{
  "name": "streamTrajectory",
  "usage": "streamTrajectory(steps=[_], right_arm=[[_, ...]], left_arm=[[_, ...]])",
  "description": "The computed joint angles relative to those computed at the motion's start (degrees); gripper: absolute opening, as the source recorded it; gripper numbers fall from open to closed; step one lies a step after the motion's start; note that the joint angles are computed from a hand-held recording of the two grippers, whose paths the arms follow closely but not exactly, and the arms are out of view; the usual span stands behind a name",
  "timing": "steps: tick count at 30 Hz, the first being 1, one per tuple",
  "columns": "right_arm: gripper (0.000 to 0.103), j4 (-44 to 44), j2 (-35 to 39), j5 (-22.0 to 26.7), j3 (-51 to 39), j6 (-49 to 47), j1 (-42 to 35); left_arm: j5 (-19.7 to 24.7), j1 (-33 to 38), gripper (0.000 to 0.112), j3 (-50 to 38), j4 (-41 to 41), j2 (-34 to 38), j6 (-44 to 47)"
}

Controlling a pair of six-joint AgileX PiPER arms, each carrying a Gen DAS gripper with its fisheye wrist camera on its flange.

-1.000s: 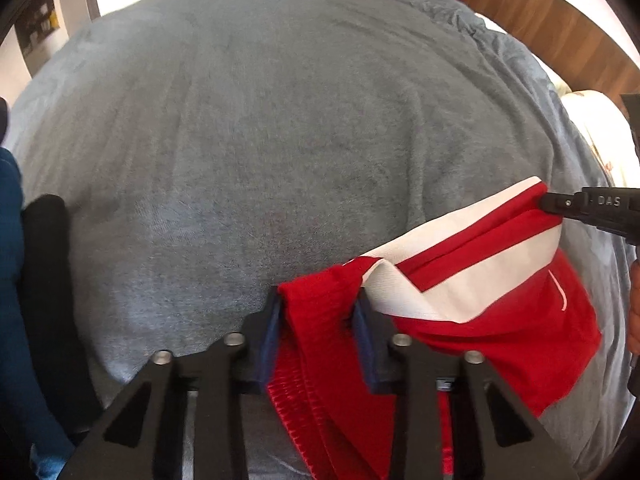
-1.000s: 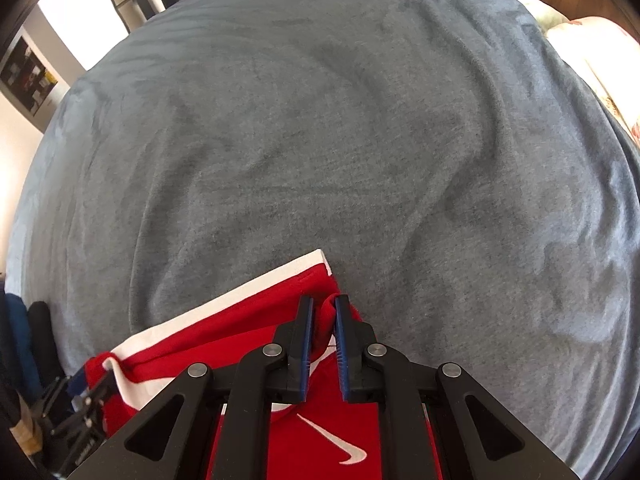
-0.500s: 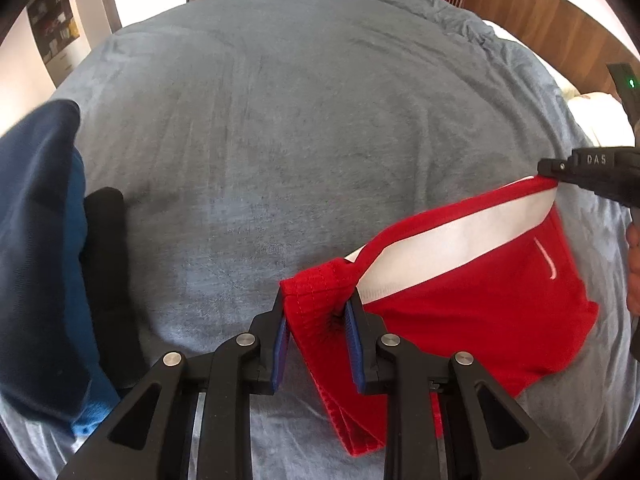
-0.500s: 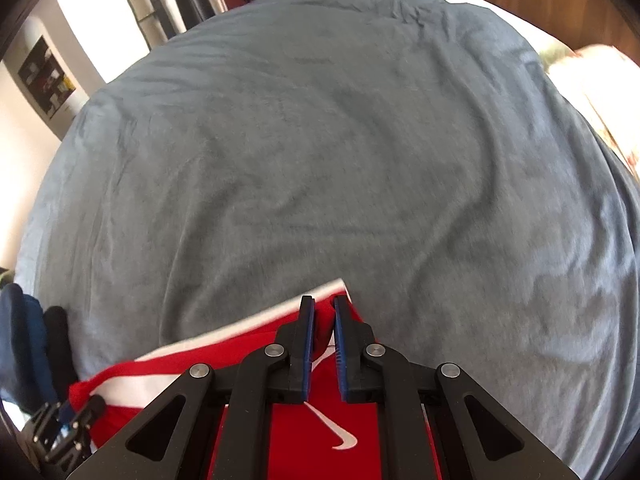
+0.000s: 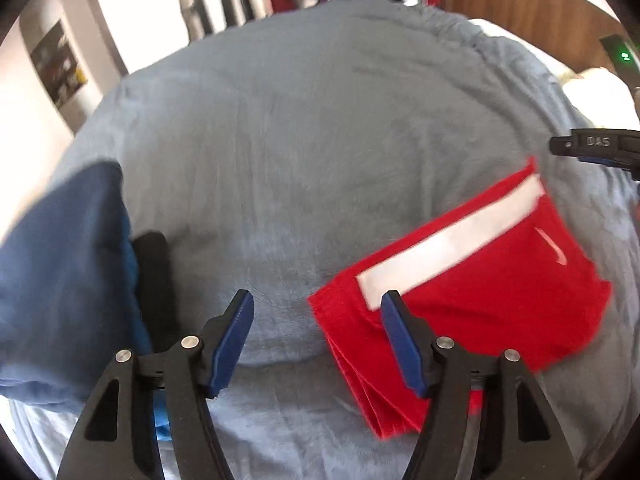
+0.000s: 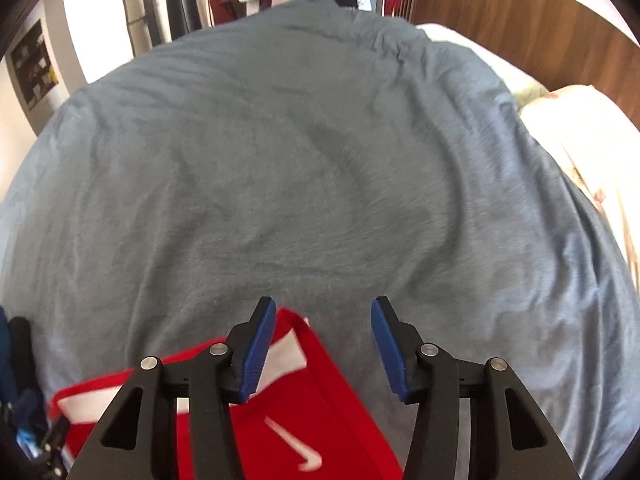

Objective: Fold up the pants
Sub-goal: 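Open both grippers and release the folded shorts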

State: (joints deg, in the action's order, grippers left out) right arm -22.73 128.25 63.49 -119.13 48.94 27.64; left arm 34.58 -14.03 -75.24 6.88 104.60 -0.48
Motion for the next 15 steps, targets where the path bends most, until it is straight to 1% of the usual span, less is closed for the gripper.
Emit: streamTrajectory(steps=[2,3,6,7,9,11,12,15], right_arm=[[0.050,-0.68,-4.08,-1.07,4.86,1.36,0.93],[0.050,-0.70,-6.71,-1.89,8.27,2.17,1.61],[0.050,0.20,-12.01,-2.34,15.38,3.46,3.25],[0.050,1.39,-14.07,-2.75,18.34,3.97,3.76],[0.050,3.77,-17.28,-3.15,23.35,4.66,4.67],[0.050,5.53,-19.76,-2.62,27.09,6.16,5.62],[0.050,6.82,-20.86,-2.79,29.00,6.93,6.08],[0.050,10.02,-22.93,-2.71,32.72,8.34,7.15]], left_arm=[[0.12,0.08,0.067,2.54,-2.62,-3.48,3.76],[0.58,0.43,0.067,4.14,-5.31,-5.34,6.98],[2.57,1.29,0.067,6.62,-12.08,-7.52,13.67],[3.89,1.79,0.064,7.38,-14.48,-7.85,16.05],[5.51,2.32,0.051,8.43,-17.91,-8.03,18.51],[5.26,2.96,0.045,10.35,-21.30,-7.93,21.08],[5.12,2.53,0.041,11.31,-21.31,-8.39,20.52],[4.93,3.40,0.036,13.88,-26.31,-8.30,22.09]])
